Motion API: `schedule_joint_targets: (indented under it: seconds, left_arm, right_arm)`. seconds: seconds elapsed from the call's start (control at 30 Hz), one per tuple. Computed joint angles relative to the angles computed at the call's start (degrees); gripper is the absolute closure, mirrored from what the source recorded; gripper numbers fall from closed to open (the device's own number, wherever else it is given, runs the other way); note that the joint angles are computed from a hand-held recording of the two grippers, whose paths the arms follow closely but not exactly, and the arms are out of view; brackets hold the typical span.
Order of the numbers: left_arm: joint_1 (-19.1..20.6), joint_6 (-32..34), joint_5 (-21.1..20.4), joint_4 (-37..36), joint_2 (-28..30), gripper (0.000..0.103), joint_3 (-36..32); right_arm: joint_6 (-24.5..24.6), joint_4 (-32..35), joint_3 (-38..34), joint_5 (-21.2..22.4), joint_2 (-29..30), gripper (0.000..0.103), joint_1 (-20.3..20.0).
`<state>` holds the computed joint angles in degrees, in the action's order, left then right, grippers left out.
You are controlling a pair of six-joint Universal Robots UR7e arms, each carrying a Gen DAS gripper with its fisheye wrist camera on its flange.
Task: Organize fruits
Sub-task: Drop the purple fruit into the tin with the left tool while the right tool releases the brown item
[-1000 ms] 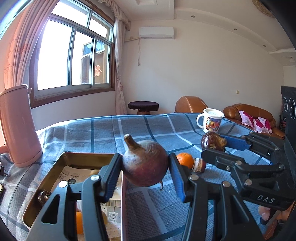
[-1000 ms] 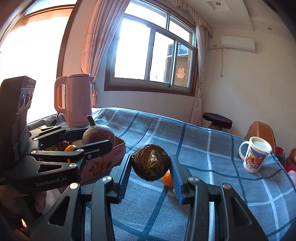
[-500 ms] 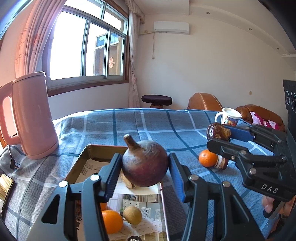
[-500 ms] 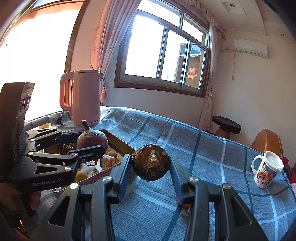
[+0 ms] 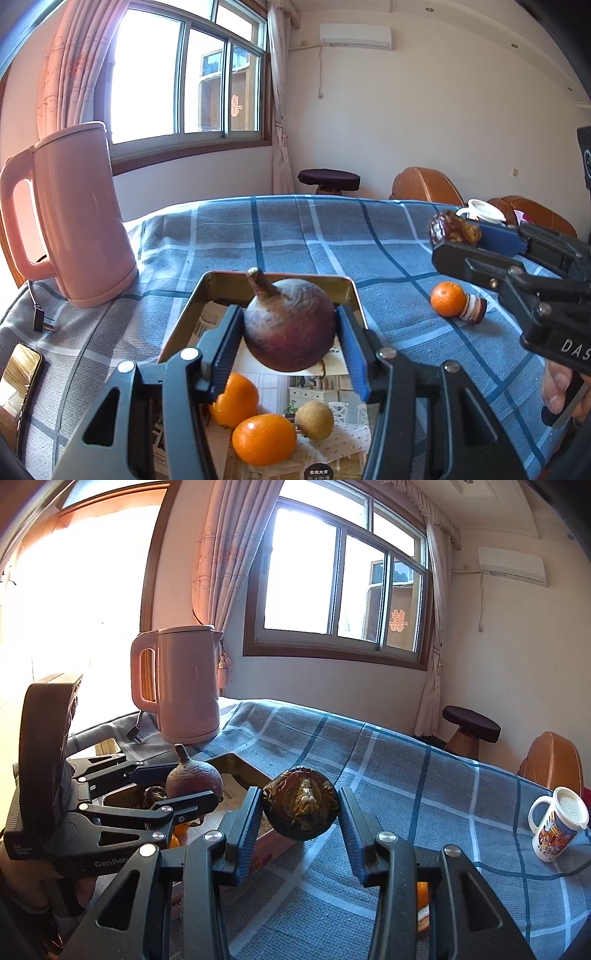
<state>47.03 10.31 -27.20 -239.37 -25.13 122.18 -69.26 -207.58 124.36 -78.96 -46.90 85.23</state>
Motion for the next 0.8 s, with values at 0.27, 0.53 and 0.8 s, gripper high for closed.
schedule_joint_targets:
  seconds: [0.27, 0.53, 0.8]
  left_arm:
    - [0.59, -1.27, 0.67, 2.43, -0.49, 0.050, 0.17]
    - [1.44, -2.58, 0.96, 4.53, -1.29, 0.050, 0.56]
    - [2.02, -3.59, 1.30, 5.70, -2.04, 0.050, 1.08]
  right_arm:
    - [-0.01, 1.04, -2.13, -2.26, 2.60, 0.059, 1.51]
    - [-0.58, 2.39, -4.22, -4.54, 5.03, 0.059, 2.52]
    - [-1.03, 3.94, -5.09, -5.61, 6.46, 0.059, 2.64]
